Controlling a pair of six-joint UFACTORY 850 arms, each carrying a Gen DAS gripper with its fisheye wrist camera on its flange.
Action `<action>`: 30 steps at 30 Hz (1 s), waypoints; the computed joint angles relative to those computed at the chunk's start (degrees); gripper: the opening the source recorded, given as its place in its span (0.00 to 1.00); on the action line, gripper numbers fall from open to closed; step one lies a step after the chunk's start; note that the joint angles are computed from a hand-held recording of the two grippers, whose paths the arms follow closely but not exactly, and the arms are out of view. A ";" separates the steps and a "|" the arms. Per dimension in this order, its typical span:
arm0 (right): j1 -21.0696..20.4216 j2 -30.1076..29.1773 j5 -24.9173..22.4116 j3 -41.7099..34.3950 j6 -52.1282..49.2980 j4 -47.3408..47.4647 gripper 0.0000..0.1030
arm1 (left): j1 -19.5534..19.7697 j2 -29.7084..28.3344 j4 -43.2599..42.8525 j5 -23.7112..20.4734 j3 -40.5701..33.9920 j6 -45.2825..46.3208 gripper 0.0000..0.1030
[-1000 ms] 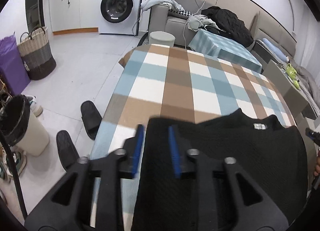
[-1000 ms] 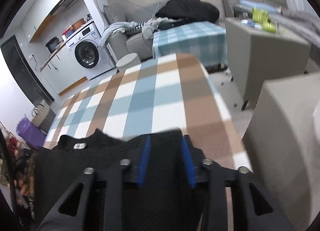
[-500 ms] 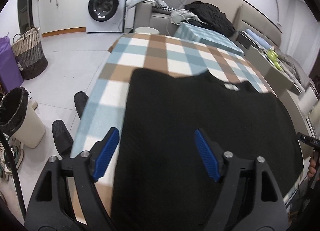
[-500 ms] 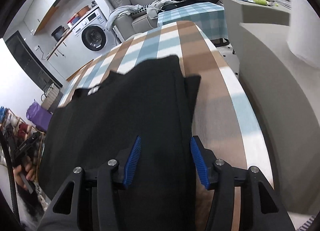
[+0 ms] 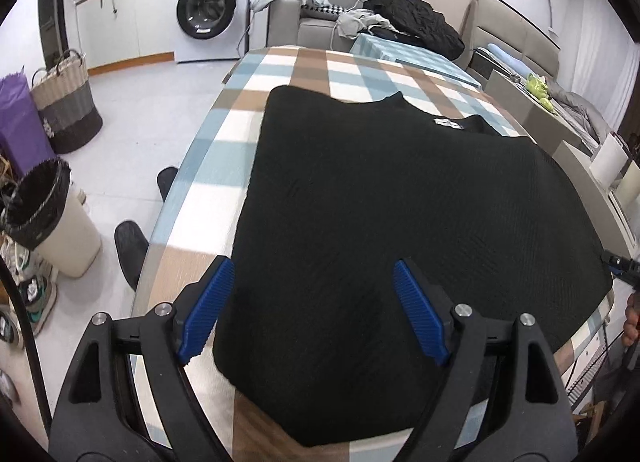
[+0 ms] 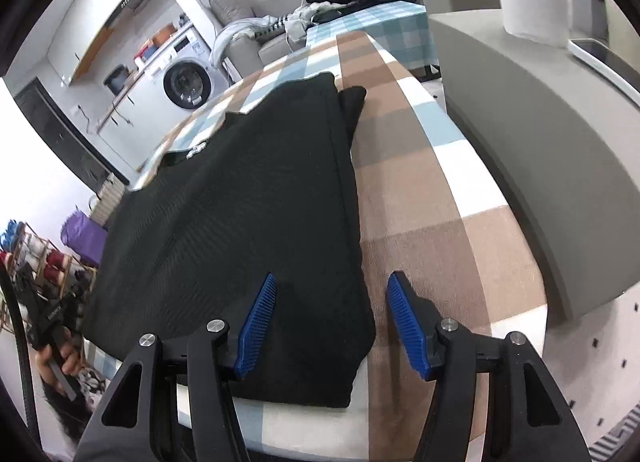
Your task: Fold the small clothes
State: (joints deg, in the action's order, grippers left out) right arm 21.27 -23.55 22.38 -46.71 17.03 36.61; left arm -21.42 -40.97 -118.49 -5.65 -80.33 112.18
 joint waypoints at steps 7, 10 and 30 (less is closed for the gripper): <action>2.77 -0.87 5.03 -1.48 -8.21 3.12 0.14 | 1.00 0.92 -2.27 -0.95 2.07 0.26 0.78; 4.33 0.81 9.55 -0.10 -11.06 3.87 0.11 | 1.14 1.49 -4.24 -1.76 3.00 1.66 0.78; 3.94 1.01 8.77 0.89 -6.52 1.74 0.07 | -1.65 1.67 -12.55 -3.09 3.38 12.17 0.78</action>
